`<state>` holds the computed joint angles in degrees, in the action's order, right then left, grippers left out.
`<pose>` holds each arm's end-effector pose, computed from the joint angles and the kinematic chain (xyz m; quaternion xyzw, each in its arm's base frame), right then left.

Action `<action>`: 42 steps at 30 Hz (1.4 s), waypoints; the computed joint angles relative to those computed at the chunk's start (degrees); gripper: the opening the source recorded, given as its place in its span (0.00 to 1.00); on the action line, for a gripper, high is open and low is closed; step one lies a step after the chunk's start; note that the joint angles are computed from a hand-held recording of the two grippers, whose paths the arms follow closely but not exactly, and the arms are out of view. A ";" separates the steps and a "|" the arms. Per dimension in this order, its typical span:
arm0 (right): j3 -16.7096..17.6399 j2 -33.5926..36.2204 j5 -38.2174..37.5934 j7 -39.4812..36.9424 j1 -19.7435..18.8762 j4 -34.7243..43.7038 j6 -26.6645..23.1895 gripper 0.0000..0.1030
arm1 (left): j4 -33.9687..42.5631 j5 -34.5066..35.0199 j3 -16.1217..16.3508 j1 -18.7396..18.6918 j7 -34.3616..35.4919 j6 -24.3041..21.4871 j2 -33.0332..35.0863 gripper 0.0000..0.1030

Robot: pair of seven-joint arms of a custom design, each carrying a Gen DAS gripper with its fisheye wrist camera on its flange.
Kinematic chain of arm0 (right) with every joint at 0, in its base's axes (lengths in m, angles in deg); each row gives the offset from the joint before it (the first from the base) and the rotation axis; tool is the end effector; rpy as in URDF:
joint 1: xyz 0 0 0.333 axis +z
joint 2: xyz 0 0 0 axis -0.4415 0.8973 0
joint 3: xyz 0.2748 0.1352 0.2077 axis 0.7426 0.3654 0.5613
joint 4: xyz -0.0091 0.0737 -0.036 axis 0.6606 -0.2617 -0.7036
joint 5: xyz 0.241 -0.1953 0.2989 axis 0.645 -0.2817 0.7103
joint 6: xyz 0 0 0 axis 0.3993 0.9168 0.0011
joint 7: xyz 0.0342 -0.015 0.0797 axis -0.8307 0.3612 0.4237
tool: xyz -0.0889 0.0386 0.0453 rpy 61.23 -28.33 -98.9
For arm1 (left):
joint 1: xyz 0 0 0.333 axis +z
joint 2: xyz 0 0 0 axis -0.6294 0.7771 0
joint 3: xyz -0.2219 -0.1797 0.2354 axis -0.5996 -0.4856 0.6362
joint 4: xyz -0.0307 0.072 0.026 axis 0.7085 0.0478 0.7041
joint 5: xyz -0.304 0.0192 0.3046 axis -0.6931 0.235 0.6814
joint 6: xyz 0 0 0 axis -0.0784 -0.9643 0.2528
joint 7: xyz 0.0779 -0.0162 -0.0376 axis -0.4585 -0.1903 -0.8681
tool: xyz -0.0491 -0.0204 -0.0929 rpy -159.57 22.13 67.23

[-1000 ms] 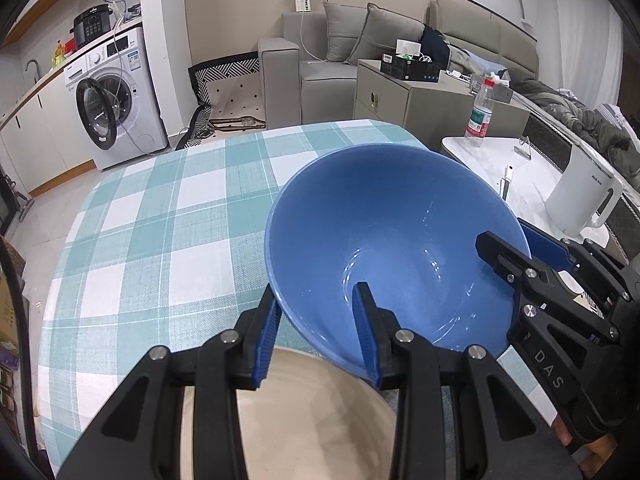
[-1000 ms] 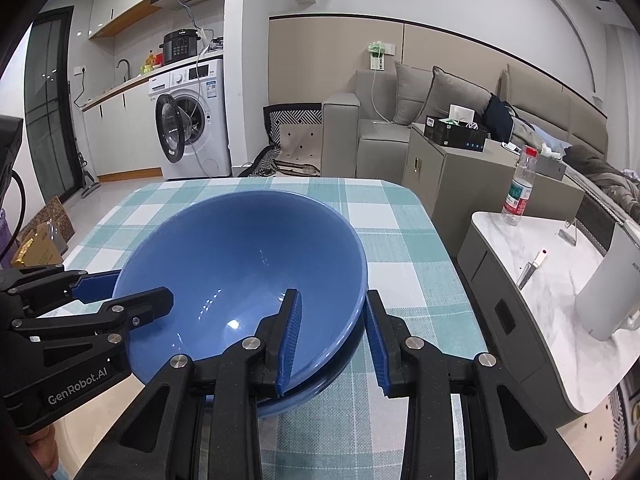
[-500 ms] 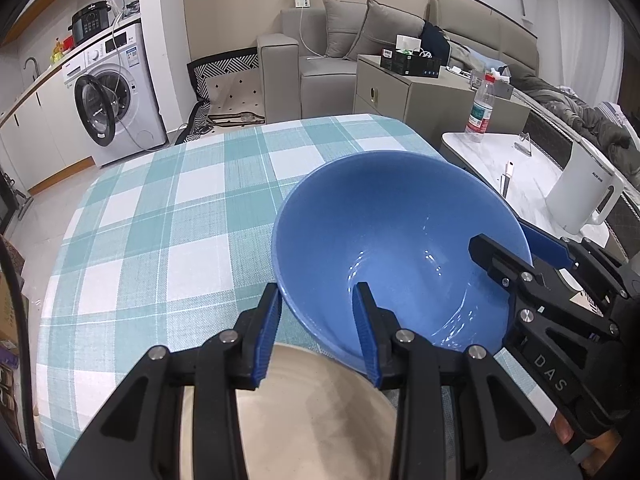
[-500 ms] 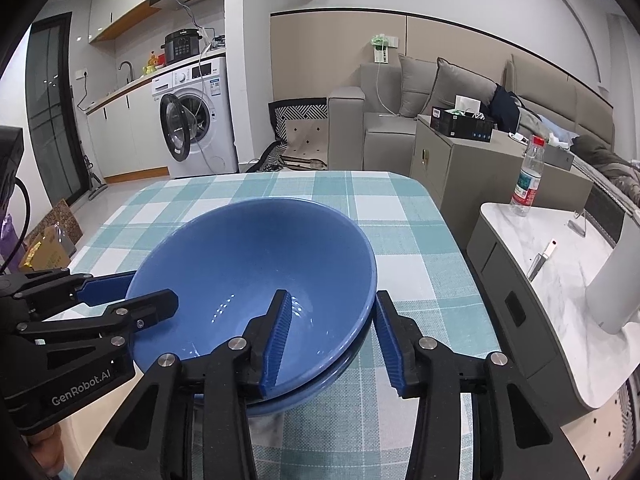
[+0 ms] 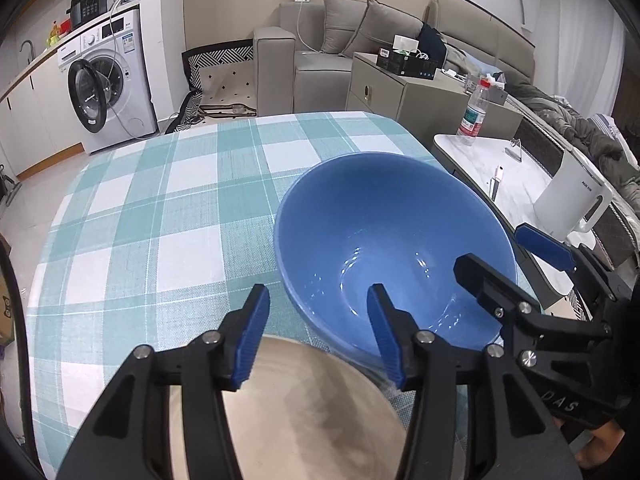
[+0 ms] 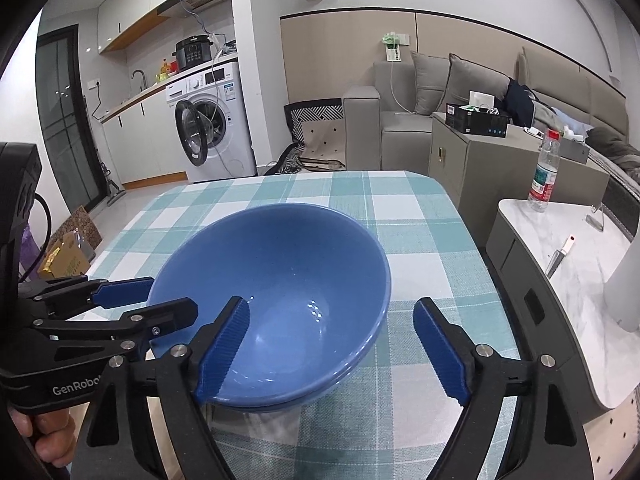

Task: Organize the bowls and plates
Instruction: 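Open both tools to release the nested blue bowls, then close both tools on the rim of the nested blue bowls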

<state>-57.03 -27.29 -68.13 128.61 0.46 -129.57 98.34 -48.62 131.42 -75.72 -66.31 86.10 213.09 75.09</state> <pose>0.7159 0.3485 0.4807 -0.7783 0.4597 -0.1882 0.3840 0.6255 -0.4492 0.4699 -0.7174 0.6039 -0.2630 0.2269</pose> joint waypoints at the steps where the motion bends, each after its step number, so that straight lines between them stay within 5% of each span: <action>1: -0.27 -0.04 -0.05 0.33 0.15 0.01 0.05 0.86 | -0.10 0.13 0.05 -0.05 -0.08 0.00 -0.12 0.55; 8: -0.08 -0.31 0.80 0.58 -0.46 -0.11 0.89 0.98 | -0.06 1.68 0.40 -0.62 -0.39 -1.72 -0.65 0.74; 21: 2.68 -0.97 4.62 -2.89 -3.55 -0.56 2.04 0.99 | -2.75 7.37 1.36 -0.67 -5.78 -1.25 -2.87 1.00; 42: 2.84 -1.04 7.85 -4.22 -5.12 -0.03 -0.05 0.99 | -6.27 11.04 0.35 1.85 -11.31 -0.88 -5.48 1.00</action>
<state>-54.19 -28.33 -60.27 124.38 -4.67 -129.60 98.30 -54.89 142.46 -75.37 -64.47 74.79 212.21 69.62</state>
